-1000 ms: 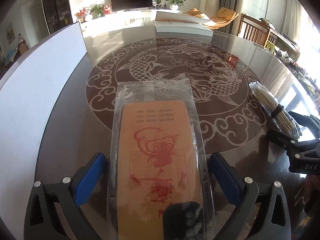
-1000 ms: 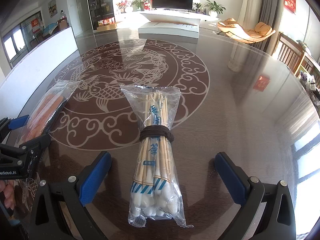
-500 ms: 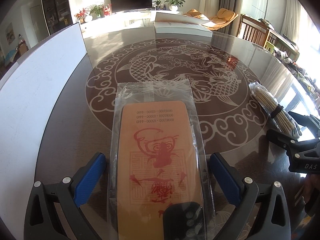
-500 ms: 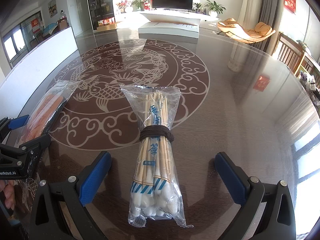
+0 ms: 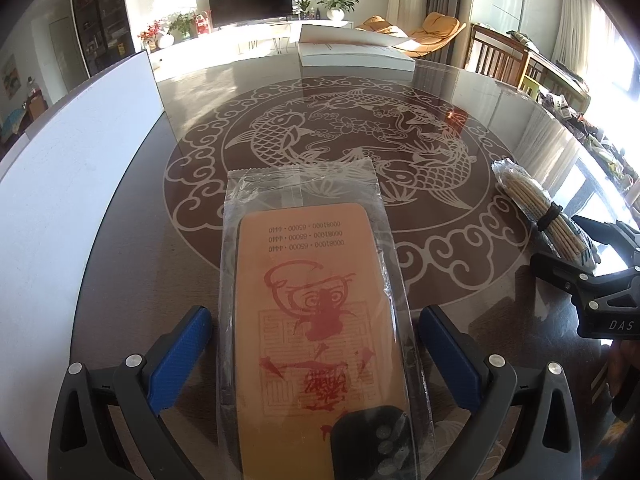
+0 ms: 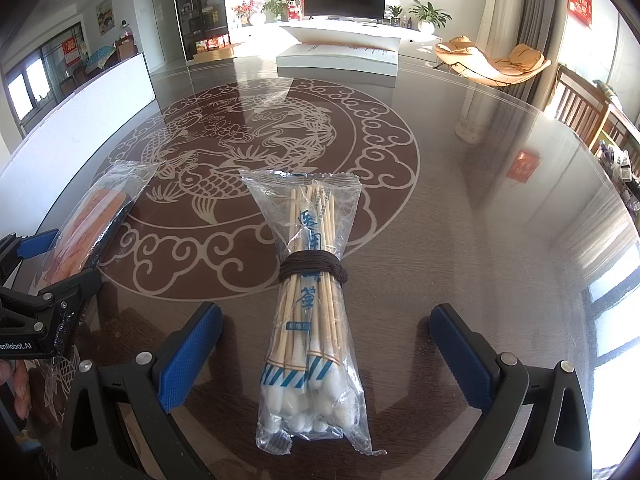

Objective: Organize objects

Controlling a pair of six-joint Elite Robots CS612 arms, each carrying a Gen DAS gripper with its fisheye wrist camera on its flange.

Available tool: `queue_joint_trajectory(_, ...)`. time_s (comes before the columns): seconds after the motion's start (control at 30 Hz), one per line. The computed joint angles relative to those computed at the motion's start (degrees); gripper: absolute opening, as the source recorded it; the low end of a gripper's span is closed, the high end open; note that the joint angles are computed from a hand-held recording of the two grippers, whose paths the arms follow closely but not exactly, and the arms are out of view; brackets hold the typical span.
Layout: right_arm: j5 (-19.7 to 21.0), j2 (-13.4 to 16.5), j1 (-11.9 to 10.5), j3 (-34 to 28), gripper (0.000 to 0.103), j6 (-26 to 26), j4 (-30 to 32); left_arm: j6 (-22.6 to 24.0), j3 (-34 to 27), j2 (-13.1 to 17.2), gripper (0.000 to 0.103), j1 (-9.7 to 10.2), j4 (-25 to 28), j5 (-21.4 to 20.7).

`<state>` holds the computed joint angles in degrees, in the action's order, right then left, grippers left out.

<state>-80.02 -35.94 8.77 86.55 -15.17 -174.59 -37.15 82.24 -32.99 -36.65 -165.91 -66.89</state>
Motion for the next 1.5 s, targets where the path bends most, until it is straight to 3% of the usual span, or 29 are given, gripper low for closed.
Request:
queue_joint_trajectory(0.17,0.0,0.0,0.0,0.0,0.103,0.0,0.0,4.4,-0.5,0.5,0.103,1.13,-2.7,-2.0)
queue_joint_trajectory(1.5,0.0,0.0,0.0,0.0,0.103,0.0,0.1,4.4,-0.8,0.7,0.103,1.15,-2.5,-2.0)
